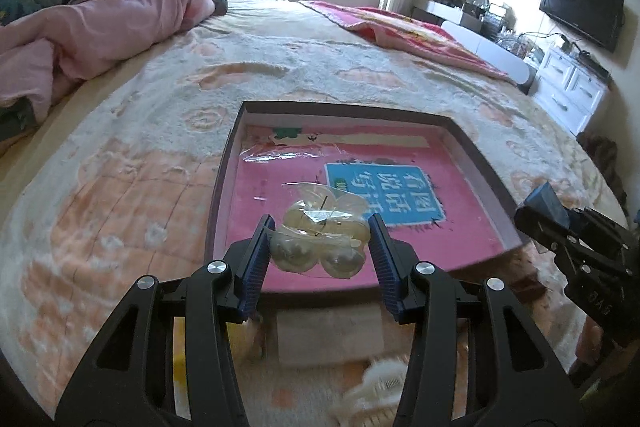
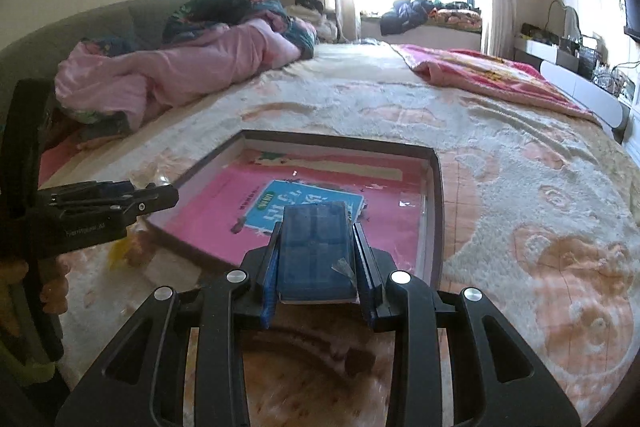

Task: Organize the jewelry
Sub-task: 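Carry both held items over the black tray and open both tools to drop them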

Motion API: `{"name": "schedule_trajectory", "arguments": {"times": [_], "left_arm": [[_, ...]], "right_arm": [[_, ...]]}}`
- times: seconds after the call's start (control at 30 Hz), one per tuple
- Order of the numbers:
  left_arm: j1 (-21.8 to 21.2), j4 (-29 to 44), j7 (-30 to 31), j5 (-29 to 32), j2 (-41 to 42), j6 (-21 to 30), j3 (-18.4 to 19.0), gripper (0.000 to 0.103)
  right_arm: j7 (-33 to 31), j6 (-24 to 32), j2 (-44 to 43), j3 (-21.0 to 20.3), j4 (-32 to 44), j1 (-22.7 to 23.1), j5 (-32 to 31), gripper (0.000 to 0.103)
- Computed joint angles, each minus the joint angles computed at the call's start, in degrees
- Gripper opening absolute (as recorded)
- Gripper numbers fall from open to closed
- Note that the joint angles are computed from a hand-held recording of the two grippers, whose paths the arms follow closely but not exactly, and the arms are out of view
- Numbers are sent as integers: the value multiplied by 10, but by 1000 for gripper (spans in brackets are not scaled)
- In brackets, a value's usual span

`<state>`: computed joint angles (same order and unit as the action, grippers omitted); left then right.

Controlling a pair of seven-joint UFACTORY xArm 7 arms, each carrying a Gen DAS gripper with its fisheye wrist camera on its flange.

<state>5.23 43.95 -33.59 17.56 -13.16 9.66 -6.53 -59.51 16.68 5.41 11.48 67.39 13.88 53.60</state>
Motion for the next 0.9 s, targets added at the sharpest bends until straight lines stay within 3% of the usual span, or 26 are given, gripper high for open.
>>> {"name": "schedule_trajectory", "arguments": {"times": [0.17,0.47,0.83,0.9], "left_arm": [[-18,38,37,-27,50,20,25,39],[-43,67,103,-87,98,34,55,39],[-49,72,114,-75,110,32,59,39],[-50,73,122,-85,111,32,60,39]], "right_arm": [[124,4,61,-8,50,8,-135,31],[268,39,123,-4,115,6,-292,31],[337,82,150,4,150,0,-365,31],[338,82,149,8,149,-5,-362,37]]}}
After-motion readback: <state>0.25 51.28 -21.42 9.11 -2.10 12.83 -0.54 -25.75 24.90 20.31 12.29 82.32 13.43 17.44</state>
